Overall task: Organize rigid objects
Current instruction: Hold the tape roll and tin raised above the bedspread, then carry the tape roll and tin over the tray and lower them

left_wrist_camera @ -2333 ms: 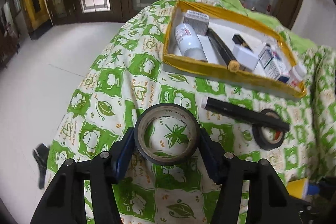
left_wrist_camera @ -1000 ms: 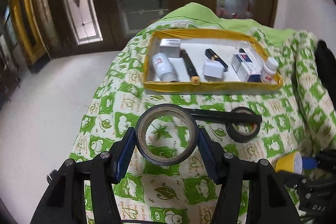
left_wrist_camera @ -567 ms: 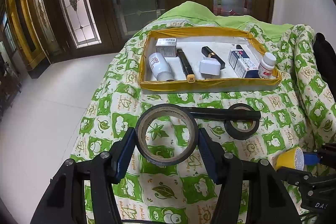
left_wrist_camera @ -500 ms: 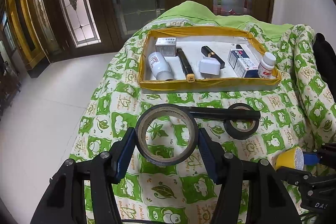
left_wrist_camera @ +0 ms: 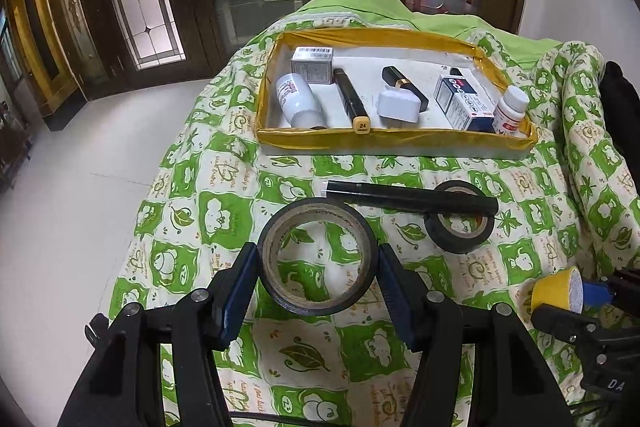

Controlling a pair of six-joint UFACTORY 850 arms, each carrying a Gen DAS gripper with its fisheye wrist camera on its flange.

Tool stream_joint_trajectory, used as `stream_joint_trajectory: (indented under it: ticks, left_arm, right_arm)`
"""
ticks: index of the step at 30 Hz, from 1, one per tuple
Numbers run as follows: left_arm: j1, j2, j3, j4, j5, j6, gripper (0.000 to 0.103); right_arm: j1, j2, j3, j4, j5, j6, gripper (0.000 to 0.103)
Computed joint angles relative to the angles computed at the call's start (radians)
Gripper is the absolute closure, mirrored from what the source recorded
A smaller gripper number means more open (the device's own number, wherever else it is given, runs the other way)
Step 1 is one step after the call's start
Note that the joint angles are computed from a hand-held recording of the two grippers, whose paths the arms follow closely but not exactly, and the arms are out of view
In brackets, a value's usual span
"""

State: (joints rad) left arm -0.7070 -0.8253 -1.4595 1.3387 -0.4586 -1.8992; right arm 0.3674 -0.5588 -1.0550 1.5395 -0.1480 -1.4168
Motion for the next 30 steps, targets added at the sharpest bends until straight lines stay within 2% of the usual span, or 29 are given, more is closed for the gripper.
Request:
stream_joint_trajectory:
  ticks: [5, 11, 17, 23, 26, 30]
  left_arm:
    - [0.001, 0.003, 0.002, 0.004, 0.003, -0.004, 0.040]
    - [0.019, 0.025, 0.022, 0.043, 0.045, -0.087, 0.041]
    - [0.037, 0.025, -0.012, 0.034, 0.075, -0.062, 0.041]
    - [0.061, -0.019, -0.126, -0.059, 0.119, 0.068, 0.041]
    - [0.069, -0.052, -0.190, -0.129, 0.147, 0.160, 0.041]
    - [0.082, -0.111, -0.283, -0.352, 0.194, 0.388, 0.041]
  right_arm:
    - [-0.007, 0.010, -0.005, -0.033, -0.013, 0.044, 0.064]
    - [-0.029, 0.037, -0.022, -0.030, -0.037, 0.046, 0.064]
    - [-0.055, 0.030, -0.091, -0.024, -0.064, 0.065, 0.064]
    - [-0.091, -0.003, -0.177, 0.079, -0.065, 0.020, 0.064]
    - [-0.109, -0.029, -0.225, 0.040, -0.064, 0.092, 0.064]
    - [-0.125, -0.071, -0.285, -0.055, -0.078, 0.213, 0.064]
